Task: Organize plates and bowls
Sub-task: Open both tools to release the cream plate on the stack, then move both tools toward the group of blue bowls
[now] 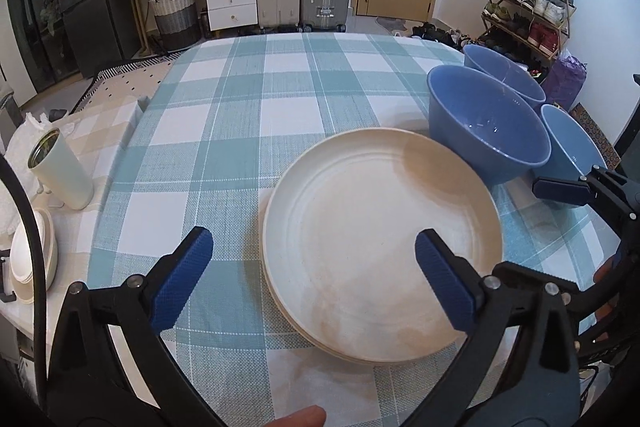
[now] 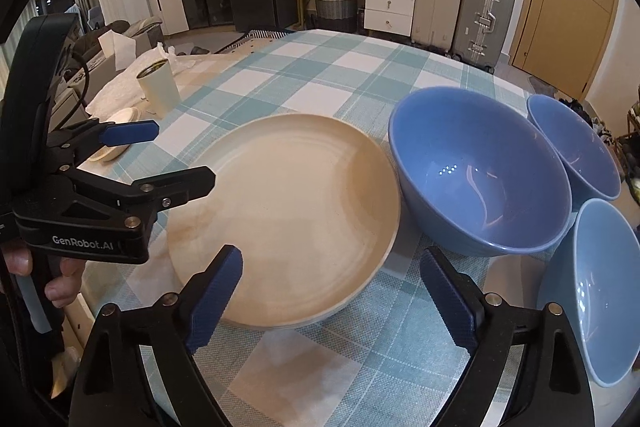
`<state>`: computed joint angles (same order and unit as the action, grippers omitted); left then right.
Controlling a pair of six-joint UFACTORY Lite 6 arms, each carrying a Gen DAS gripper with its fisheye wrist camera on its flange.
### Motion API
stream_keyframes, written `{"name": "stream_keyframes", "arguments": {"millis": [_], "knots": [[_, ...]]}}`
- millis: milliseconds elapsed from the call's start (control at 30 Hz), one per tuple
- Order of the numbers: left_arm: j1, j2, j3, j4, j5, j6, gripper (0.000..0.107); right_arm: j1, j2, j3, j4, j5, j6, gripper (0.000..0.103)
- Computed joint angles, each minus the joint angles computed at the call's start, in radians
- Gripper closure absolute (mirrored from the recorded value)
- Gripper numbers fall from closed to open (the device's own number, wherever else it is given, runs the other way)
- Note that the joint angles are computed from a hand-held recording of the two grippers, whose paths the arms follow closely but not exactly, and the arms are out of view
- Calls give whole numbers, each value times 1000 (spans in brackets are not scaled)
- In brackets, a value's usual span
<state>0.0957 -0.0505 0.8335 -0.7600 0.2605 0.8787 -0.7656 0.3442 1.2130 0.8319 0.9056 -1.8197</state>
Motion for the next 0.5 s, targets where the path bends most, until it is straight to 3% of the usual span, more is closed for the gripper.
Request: {"name": "stream_keyframes", "arguments": {"millis": [167,333,500], "knots": [[-16,-50,-8,62,5,-67,6,-20,-31,4,3,34,-2,10],[-56,-105,-26,296,-36,-303,6,-36,-49,11,9,62,-5,10],[-62,-127,-27,330,-32,-343,6,-52,-58,22,16,85,-5,10]]}}
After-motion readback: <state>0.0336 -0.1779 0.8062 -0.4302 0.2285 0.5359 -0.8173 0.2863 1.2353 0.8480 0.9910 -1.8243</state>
